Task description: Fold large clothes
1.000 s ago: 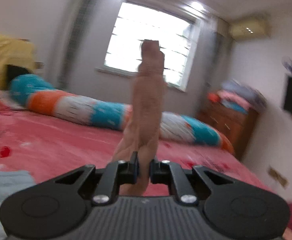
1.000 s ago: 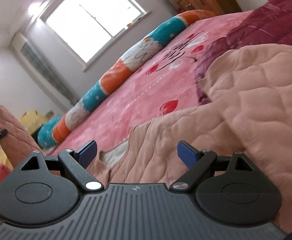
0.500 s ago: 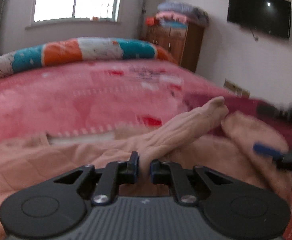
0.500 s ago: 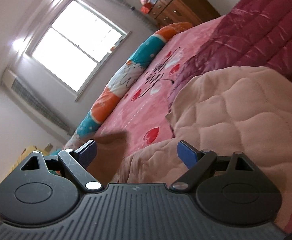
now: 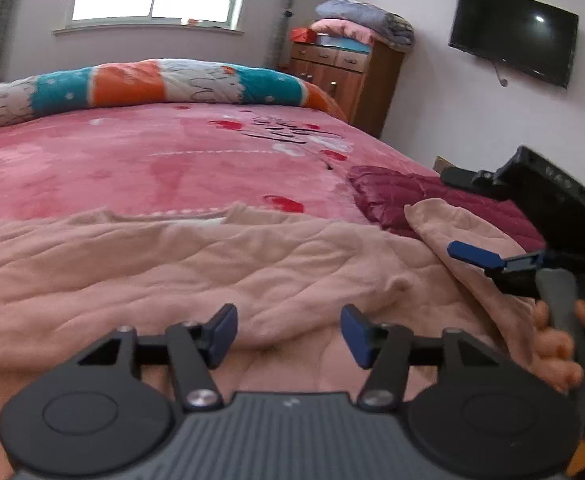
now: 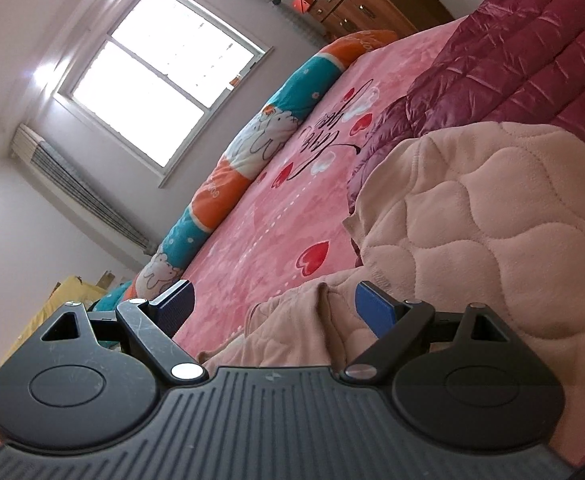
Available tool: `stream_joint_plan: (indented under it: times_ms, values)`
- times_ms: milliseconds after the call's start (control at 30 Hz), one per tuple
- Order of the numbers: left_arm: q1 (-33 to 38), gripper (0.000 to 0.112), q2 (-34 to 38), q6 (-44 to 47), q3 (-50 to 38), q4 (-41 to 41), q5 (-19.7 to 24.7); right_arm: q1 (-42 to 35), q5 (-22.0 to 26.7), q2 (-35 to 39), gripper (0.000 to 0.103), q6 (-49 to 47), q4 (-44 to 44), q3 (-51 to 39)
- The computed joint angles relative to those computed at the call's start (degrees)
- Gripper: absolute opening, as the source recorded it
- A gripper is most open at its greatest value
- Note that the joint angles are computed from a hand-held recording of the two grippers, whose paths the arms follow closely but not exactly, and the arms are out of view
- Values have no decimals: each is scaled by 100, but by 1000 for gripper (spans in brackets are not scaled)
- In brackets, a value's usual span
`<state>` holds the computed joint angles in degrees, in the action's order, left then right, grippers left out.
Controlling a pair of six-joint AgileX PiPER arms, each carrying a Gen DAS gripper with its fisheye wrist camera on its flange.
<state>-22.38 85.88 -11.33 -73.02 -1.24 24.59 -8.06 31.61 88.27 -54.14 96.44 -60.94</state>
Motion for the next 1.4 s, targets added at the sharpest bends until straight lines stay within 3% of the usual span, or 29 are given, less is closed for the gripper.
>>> stream_joint_plan:
  times_ms: [100,300,400,600,767,967,1167,1267,1400]
  values:
    - [471,57,-377,16,276,-174,327,-35,62,-9,103,-49,10,21]
    - [1735,57,-563,1238,497,-1522,867,67,101,115,103,-2,-284,-147]
    - [1970,57,-321,1453,436,-1761,761,120,57,149,103,130,-500,-192]
    - [2190,57,94,1495,372,-2001,142,102,129,163,103,196,-728,-223]
    - [2406,58,225,865,353,-1617,-138,209,98,213,103,253,-1118,-346]
    - [2741,47,340,417,277,-1268,-267,276,167,281,103,192,-1529,-517]
    - [2955,47,563,558,114,-1301,-203,227,277,358,103,199,-1678,-611]
    - [3133,46,547,944,165,-1934,-123,212,329,355,103,163,-1693,-597]
    - [2982,53,177,776,308,-1529,-18,209,325,333,103,114,-1738,-592]
